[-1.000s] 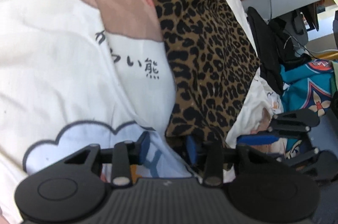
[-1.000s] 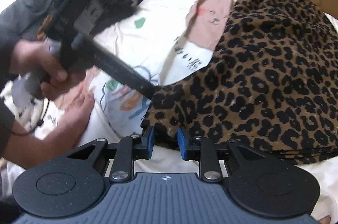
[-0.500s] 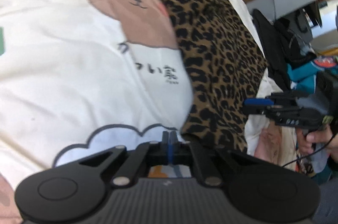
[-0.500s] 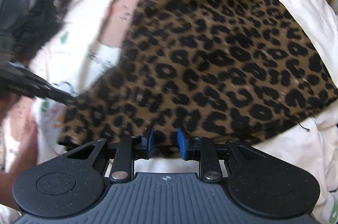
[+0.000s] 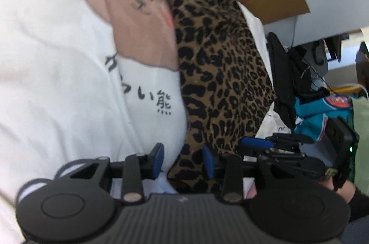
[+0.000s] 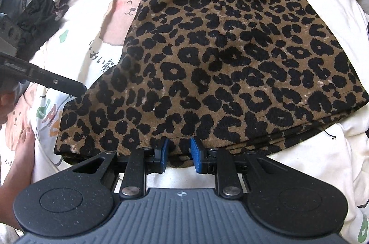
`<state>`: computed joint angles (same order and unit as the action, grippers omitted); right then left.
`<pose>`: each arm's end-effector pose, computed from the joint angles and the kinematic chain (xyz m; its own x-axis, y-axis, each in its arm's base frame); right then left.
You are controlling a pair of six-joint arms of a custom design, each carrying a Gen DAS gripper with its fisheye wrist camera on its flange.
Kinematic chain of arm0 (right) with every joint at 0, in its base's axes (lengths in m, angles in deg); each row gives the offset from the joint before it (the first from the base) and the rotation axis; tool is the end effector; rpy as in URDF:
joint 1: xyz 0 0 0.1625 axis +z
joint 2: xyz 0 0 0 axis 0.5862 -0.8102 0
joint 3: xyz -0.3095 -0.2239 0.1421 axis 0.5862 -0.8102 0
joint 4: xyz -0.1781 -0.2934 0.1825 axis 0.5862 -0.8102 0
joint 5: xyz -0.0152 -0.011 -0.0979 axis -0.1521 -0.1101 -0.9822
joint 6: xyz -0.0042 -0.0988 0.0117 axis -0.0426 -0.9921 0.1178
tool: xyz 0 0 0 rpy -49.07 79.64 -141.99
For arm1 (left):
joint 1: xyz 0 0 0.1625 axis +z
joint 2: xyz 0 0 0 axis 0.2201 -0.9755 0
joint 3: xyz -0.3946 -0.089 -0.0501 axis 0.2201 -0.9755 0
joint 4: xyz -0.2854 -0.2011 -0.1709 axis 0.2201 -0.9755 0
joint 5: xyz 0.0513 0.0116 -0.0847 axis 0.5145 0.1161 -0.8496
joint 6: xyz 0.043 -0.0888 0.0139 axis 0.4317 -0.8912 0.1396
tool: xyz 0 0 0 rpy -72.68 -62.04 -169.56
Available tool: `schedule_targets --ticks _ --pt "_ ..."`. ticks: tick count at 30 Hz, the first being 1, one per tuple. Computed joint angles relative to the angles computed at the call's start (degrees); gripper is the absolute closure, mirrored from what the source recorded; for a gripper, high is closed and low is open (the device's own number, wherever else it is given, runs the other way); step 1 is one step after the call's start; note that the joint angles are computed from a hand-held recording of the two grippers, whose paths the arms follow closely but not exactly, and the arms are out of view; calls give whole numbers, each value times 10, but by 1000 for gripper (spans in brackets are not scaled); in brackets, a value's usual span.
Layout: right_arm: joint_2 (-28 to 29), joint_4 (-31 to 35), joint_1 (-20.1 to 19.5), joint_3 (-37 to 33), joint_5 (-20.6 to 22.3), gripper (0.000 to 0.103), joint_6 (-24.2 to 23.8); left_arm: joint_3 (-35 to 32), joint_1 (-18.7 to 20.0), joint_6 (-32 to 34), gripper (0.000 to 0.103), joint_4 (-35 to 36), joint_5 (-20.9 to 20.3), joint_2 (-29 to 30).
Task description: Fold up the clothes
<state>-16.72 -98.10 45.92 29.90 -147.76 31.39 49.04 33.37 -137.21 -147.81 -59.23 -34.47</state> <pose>-0.0117 -0.7895 0.4304 -0.6139 -0.7468 0.2557 -0.7151 0.6633 0.2206 -0.4036 -0.6496 0.0291 -0.9878 -0.1558 -0.0088 -0.1444 0.9339 -0.3270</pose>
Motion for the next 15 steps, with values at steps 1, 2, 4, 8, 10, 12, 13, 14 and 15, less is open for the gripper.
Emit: schedule_targets --ticks 1,2,4,8,10,12,13,14,15 --pt "0 0 0 0 0 75 0 2 2 -7 64 -3 -4 1" --pt "0 0 0 1 -1 75 1 7 3 -13 64 -8 -8 0" --pt "1 1 0 -2 -1 75 1 19 6 -28 64 -26 -19 -1" --pt "5 5 0 -9 1 75 2 44 13 -62 64 -74 -55 -2" --pt "4 3 -1 -7 1 75 1 58 16 -82 63 -105 -71 0" --pt "3 2 -1 -6 1 75 0 71 18 -99 63 -134 -84 1" --pt "2 0 -1 -3 1 75 0 77 19 -107 63 -146 -89 1" --pt "0 -2 -1 0 1 75 1 81 21 -114 63 -157 -94 2" --pt "1 -2 -1 0 1 75 0 84 22 -119 63 -164 -100 2"
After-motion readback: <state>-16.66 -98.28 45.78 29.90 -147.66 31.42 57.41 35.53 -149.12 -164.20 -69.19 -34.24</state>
